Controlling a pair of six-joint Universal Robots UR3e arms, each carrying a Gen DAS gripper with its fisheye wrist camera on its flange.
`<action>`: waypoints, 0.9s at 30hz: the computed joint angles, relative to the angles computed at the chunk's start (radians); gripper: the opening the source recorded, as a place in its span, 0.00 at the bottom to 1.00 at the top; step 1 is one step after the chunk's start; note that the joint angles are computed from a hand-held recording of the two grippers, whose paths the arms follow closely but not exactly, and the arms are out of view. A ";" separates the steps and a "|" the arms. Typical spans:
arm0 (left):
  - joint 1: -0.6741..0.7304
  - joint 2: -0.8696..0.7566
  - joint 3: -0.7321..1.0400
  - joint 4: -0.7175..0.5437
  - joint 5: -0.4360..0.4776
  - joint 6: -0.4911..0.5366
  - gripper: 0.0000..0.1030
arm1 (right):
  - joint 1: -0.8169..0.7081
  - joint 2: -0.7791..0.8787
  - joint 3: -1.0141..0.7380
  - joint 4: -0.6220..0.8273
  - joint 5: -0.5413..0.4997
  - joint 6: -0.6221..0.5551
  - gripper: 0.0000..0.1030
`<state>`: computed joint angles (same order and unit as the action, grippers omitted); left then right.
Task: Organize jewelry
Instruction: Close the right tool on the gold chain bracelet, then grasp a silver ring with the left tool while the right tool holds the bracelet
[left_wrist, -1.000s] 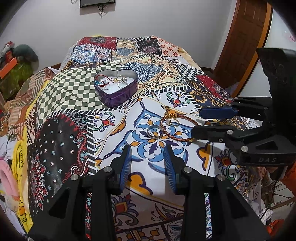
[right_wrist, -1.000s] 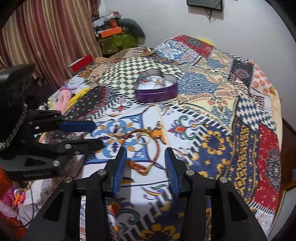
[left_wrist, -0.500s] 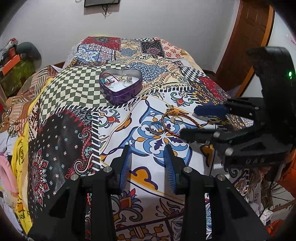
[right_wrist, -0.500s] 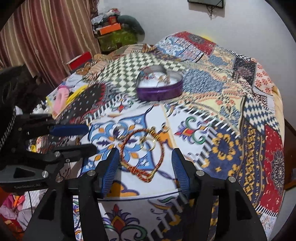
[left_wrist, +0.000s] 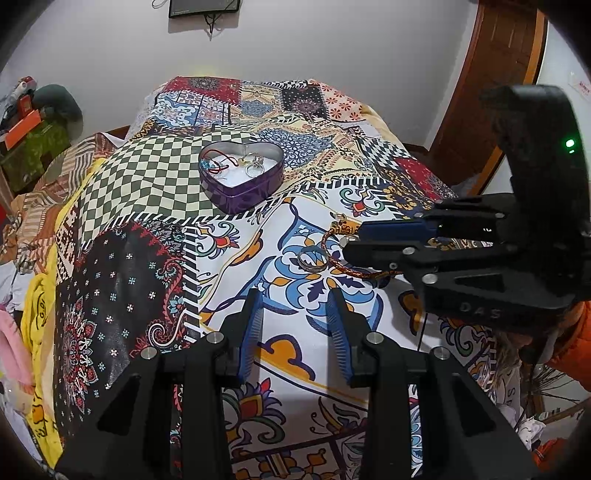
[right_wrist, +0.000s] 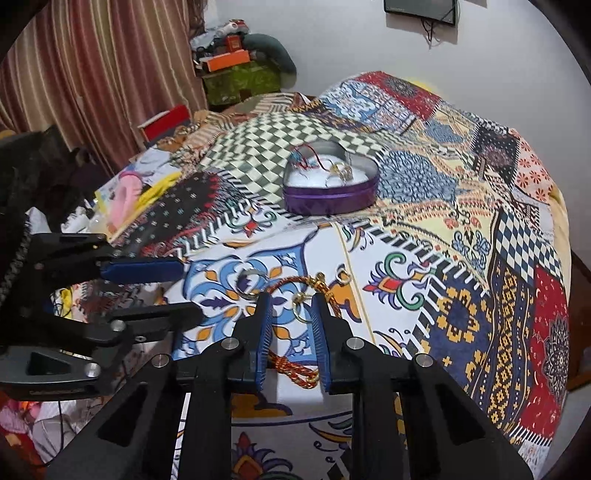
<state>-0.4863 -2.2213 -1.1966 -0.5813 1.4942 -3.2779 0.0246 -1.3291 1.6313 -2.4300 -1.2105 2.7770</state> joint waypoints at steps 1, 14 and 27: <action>0.001 0.000 -0.002 0.002 -0.003 0.000 0.34 | -0.002 0.001 0.001 0.002 -0.003 0.000 0.19; 0.003 -0.093 0.126 -0.021 -0.039 0.014 0.28 | -0.009 0.048 -0.018 -0.035 -0.006 -0.020 0.18; 0.001 -0.194 0.260 -0.048 -0.038 0.018 0.20 | -0.038 0.007 0.011 -0.042 0.028 -0.019 0.18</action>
<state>-0.4850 -2.4148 -0.9369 -0.6296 1.4562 -3.2598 -0.0133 -1.3219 1.6423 -2.4721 -1.1822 2.7577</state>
